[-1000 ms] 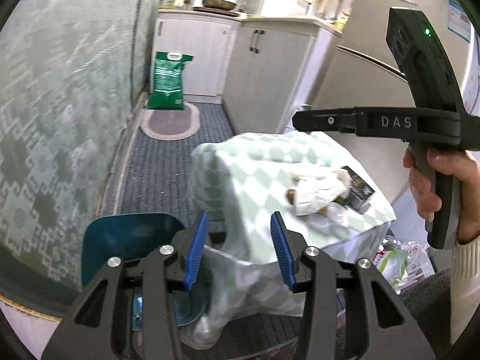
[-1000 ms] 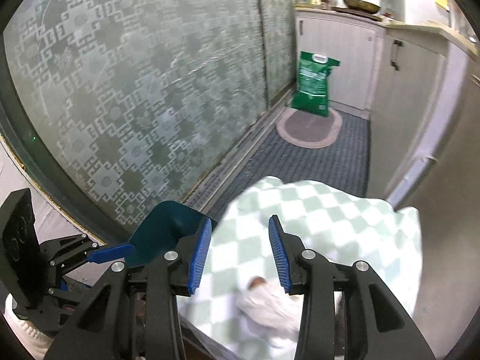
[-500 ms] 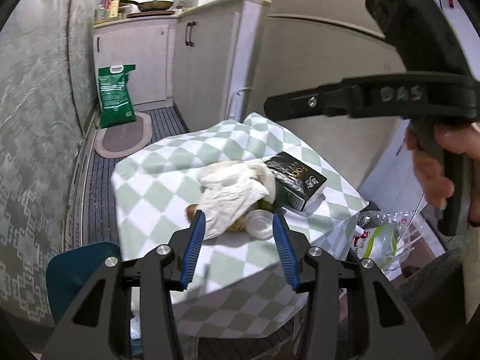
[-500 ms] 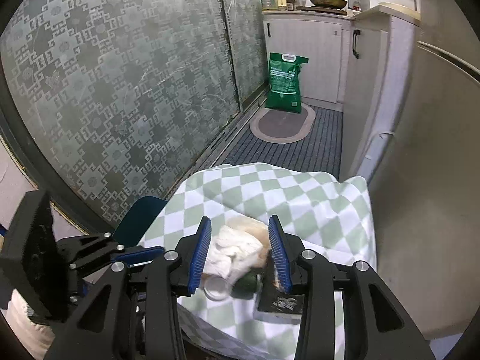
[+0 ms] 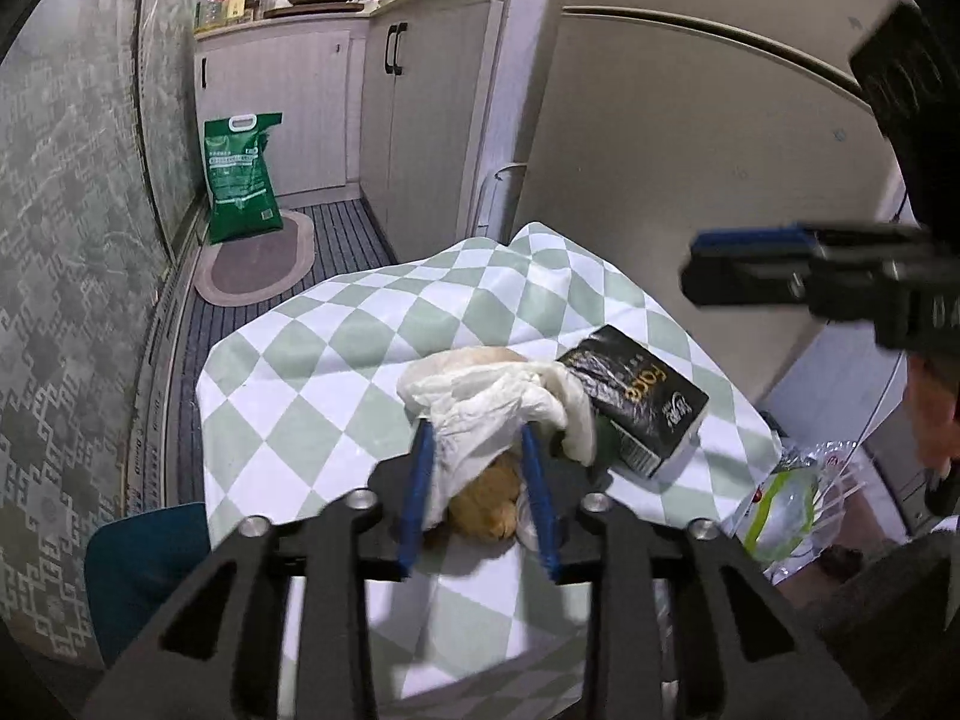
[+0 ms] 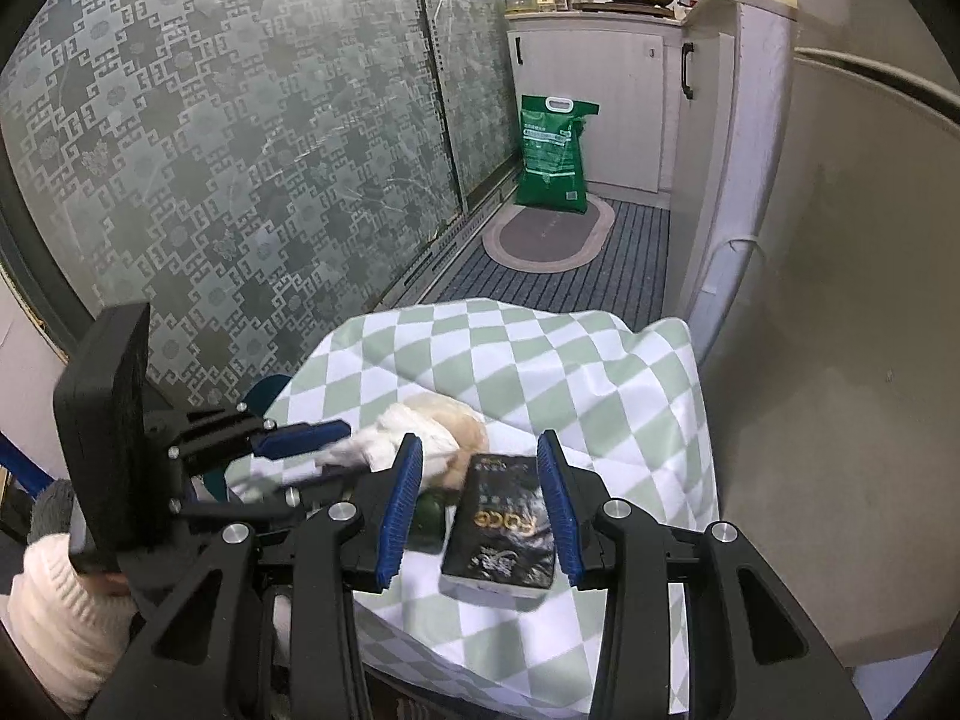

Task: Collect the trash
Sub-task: 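Move the left gripper back to the table and grasp the crumpled tissue, then lift the tissue with the left gripper while the right gripper grasps the white bottle cap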

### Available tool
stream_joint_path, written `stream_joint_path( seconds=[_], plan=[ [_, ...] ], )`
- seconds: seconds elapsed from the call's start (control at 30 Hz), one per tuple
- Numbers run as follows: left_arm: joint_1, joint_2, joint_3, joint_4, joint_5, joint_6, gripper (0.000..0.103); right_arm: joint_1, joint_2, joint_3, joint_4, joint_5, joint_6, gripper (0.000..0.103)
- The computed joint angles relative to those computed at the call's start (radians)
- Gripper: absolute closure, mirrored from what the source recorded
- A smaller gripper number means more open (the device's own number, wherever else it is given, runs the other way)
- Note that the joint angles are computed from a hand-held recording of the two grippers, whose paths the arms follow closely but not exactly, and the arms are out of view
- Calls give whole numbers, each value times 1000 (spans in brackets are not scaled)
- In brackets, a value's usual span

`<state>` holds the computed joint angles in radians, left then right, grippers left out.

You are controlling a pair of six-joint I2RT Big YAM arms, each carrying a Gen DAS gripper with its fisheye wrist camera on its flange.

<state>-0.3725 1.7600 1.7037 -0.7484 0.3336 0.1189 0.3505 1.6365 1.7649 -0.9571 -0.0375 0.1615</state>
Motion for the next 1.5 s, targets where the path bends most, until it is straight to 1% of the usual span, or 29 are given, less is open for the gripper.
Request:
stream_joint_path(
  seconds=[0.13,0.17,0.2,0.3,0.43,0.5,0.53,0.6,0.7,0.73,0.83,0.93,1.07,1.2,1.27,1.33,1.5],
  plan=[
    [1,8,10,2,0,-29,92,0,-8,-22,-3,-1,-20,63],
    [1,5,7,8,1,-34,93,1,-9,-26,-3,-1,-21,63],
    [2,-2,1,20,7,-45,97,2,-14,-36,1,-3,-24,63],
    [11,-19,-9,52,31,-86,101,9,-20,-51,8,-7,-43,63],
    [18,-42,-22,88,47,-124,102,31,-24,-65,19,-31,-92,63],
    [20,-53,-29,102,51,-138,102,39,-15,-61,-1,-58,-102,63],
    [20,-56,-31,103,52,-142,102,42,-3,-50,-28,-80,-106,63],
    [20,-65,-38,111,39,-148,102,50,4,-50,-44,-98,-124,63],
    [26,-76,-49,121,35,-160,102,64,26,-42,-74,-99,-126,63],
    [28,-77,-50,122,36,-165,102,67,30,-41,-77,-101,-122,60],
    [34,-83,-57,122,33,-170,102,78,53,-30,-91,-121,-111,59],
    [36,-87,-60,117,28,-164,102,93,76,-15,-107,-90,-103,59],
    [40,-94,-68,113,33,-153,102,97,89,-2,-100,-64,-71,59],
    [45,-102,-76,114,38,-148,101,94,103,7,-93,-72,-43,59],
    [46,-104,-80,117,38,-151,101,91,109,8,-85,-79,-18,63],
    [50,-112,-88,120,41,-149,101,90,116,12,-79,-72,-1,73],
    [58,-126,-102,129,38,-153,101,99,128,32,-90,-49,-2,73]
  ],
)
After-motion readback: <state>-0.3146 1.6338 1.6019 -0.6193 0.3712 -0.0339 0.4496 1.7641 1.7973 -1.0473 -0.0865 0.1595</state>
